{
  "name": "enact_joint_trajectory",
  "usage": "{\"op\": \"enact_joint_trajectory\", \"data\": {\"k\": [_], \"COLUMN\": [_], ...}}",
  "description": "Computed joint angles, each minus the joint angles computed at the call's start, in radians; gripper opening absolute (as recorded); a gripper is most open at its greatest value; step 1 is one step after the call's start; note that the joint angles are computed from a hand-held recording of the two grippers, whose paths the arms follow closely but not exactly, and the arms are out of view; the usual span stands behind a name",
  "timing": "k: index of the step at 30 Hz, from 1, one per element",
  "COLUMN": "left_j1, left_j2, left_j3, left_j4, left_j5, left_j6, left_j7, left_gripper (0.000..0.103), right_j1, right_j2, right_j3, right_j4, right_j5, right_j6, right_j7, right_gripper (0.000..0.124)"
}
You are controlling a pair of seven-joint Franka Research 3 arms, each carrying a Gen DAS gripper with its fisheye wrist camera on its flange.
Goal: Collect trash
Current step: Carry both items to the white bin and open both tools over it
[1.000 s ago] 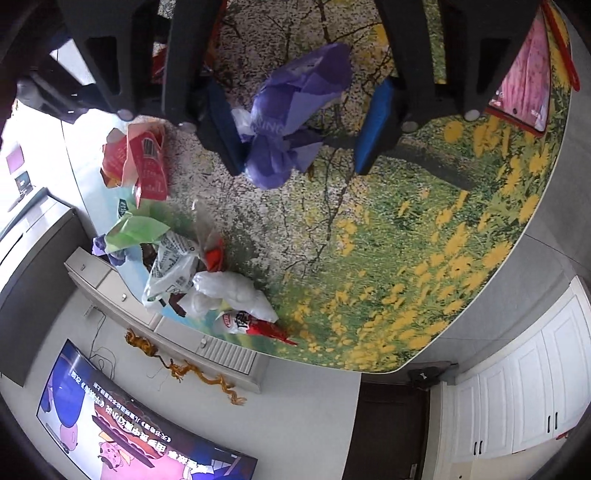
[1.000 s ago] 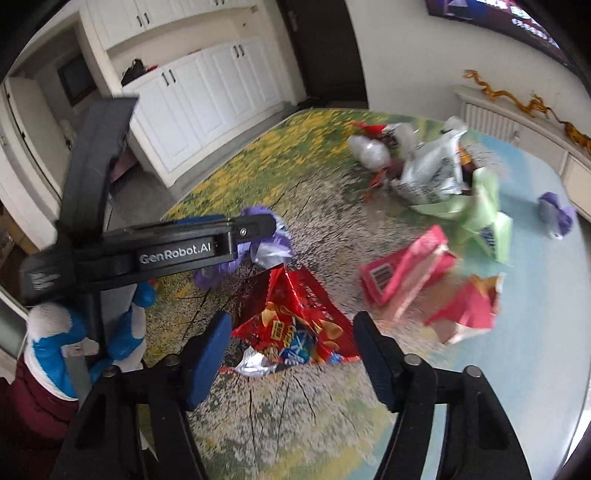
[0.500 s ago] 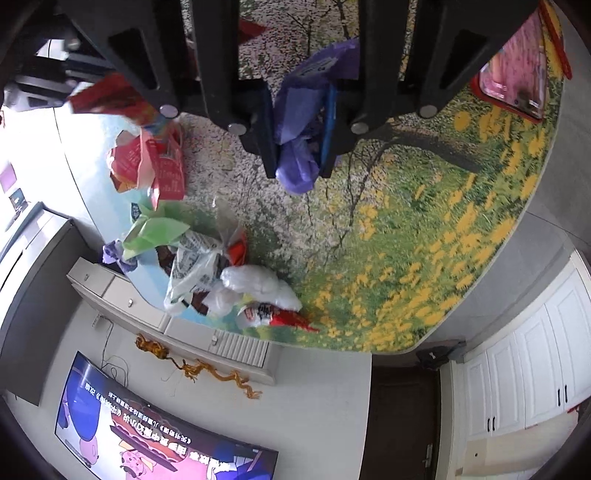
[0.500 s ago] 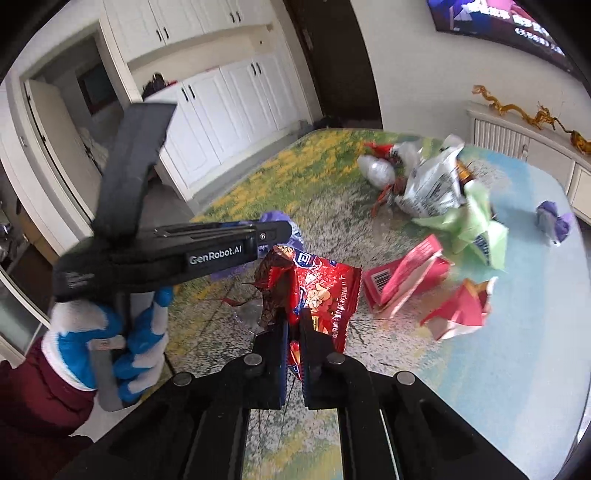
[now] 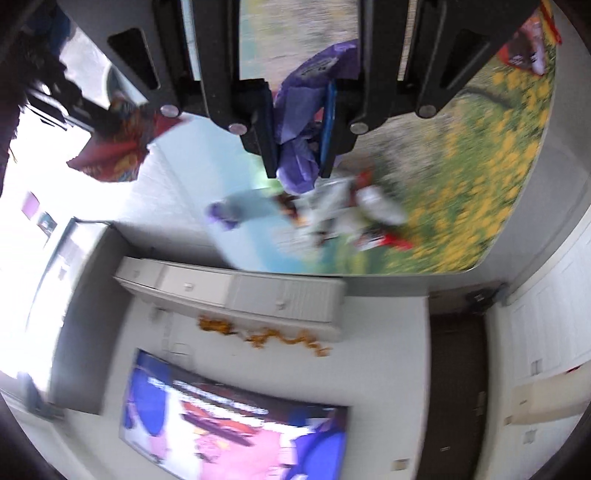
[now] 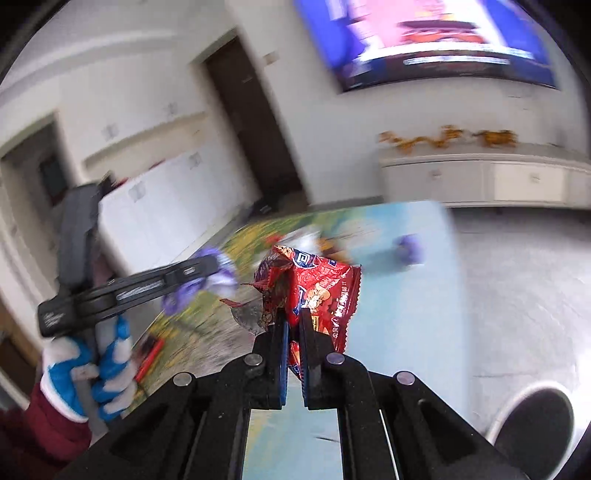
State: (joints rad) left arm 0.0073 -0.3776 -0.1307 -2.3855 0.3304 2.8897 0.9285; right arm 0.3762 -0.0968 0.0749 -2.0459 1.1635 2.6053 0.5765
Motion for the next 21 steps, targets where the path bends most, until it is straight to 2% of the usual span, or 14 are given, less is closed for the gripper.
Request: {"op": "enact_joint_trajectory", "data": {"k": [3, 5, 8, 11, 15, 19, 21], "left_j1": [-0.082, -0.135, -0.200, -0.229, -0.245, -0.282, -0.308], "left_j2": [0.077, 0.135, 0.236, 0.340, 0.517, 0.702, 0.779], "left_j3": [0.006, 0.008, -0.003, -0.038, -0.102, -0.142, -0.144], "left_j4": [0.085, 0.145, 0.253, 0.367, 0.557, 0.759, 0.846], "left_j5": [-0.051, -0.099, -0.184, -0.243, -0.288, -0.266, -0.240], "left_j6": [0.001, -0.004, -0.023, -0.052, -0.137, -0.247, -0.295], "left_j7": [0.072, 0.130, 0.229, 0.310, 0.390, 0.400, 0.394], "left_gripper": [0.019, 0.019, 0.019, 0.020, 0.020, 0.020, 0.020], "right_j1": [-0.031, -0.054, -0.088, -0.141, -0.222, -0.268, -0.284], "right_j2": [-0.039, -0.053, -0.055, -0.036, 0.019, 0.091, 0.136], "right_j3": [-0.018, -0.022, -0.042, -0.053, -0.075, -0.105, -0.111], "right_j4": [-0.053, -0.094, -0.132, -0.163, -0.177, -0.160, -0.146], "right_j5": [-0.032, -0.107, -0.197, -0.347, -0.555, -0.649, -0.649], "right_j6": [0.091, 0.178, 0.243, 0.289, 0.282, 0.236, 0.217], "right_j7": [0.071, 0.162, 0.291, 0.474, 0.722, 0.830, 0.847], "right_gripper": [0.005, 0.005, 0.005, 0.005, 0.006, 0.006, 0.007]}}
